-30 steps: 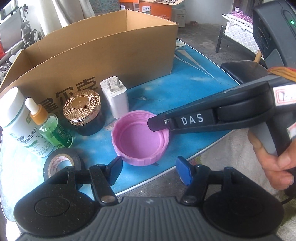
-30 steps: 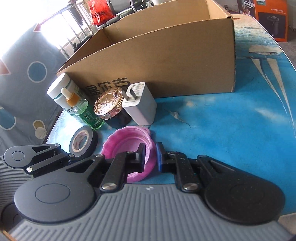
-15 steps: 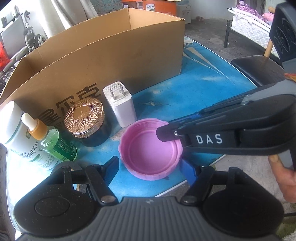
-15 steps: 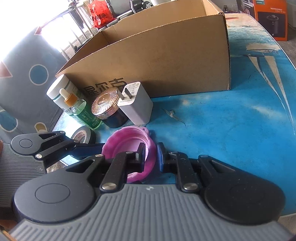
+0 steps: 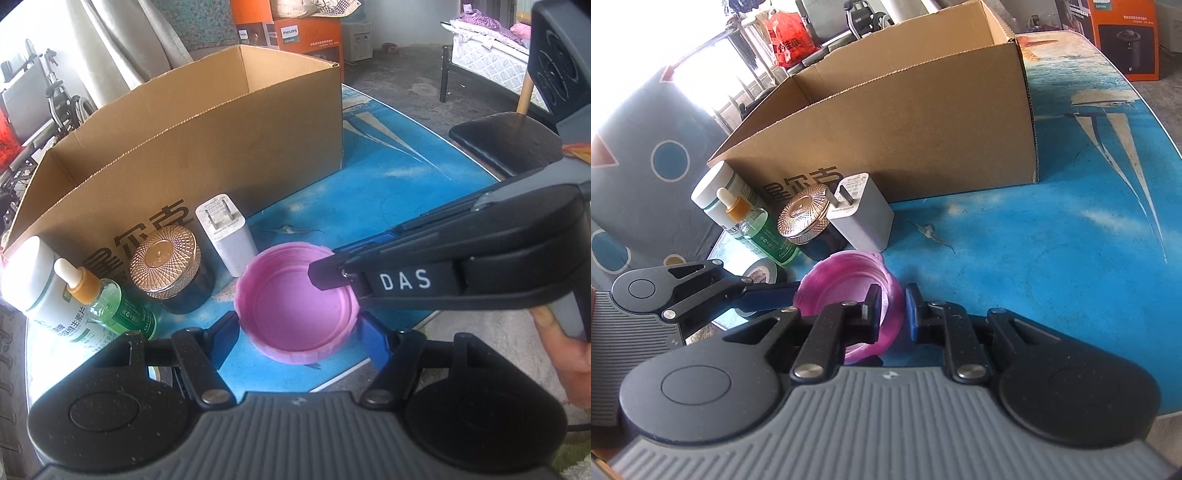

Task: Organize rigid objects
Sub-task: 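Lift the pink bowl and lower it into the box with the right tool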

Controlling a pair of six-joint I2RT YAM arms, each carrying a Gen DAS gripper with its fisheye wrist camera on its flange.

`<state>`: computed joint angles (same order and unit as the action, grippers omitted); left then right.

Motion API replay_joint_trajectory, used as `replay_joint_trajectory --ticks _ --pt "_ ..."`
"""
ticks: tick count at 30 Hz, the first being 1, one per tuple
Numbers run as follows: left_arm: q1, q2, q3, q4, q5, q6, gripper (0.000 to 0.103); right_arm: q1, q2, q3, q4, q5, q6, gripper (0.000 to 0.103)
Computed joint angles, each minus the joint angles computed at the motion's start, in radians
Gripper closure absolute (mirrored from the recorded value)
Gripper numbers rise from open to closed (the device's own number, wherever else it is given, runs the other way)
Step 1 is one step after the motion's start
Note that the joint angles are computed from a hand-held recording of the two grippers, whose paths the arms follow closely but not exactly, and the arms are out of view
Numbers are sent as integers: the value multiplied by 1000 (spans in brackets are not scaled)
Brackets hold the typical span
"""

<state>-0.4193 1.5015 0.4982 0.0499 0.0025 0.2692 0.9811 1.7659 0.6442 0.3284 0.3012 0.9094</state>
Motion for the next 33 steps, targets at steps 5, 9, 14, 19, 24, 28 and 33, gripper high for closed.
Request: replay_joint_trajectory --ticks 5,9,14,19,24,28,33 --pt "-20 -154 -41 -58 -2 -7 32 67 -106 -14 -86 102 34 89" --pt "-34 -295 -53 -113 -17 5 32 120 -203 -1 -175 200 43 89" --pt "39 -393 14 -164 36 48 32 143 -251 118 -291 313 -80 89" --pt "159 -346 167 -213 124 88 32 73 -249 259 -329 277 -279 89" --pt "261 -135 409 -296 174 130 32 -96 -102 536 -429 62 -439 89" --pt "315 113 654 -419 168 155 32 -223 128 842 -587 -131 -483 89" --pt "370 381 931 -613 166 166 32 -338 480 1309 -876 -375 -446 89"
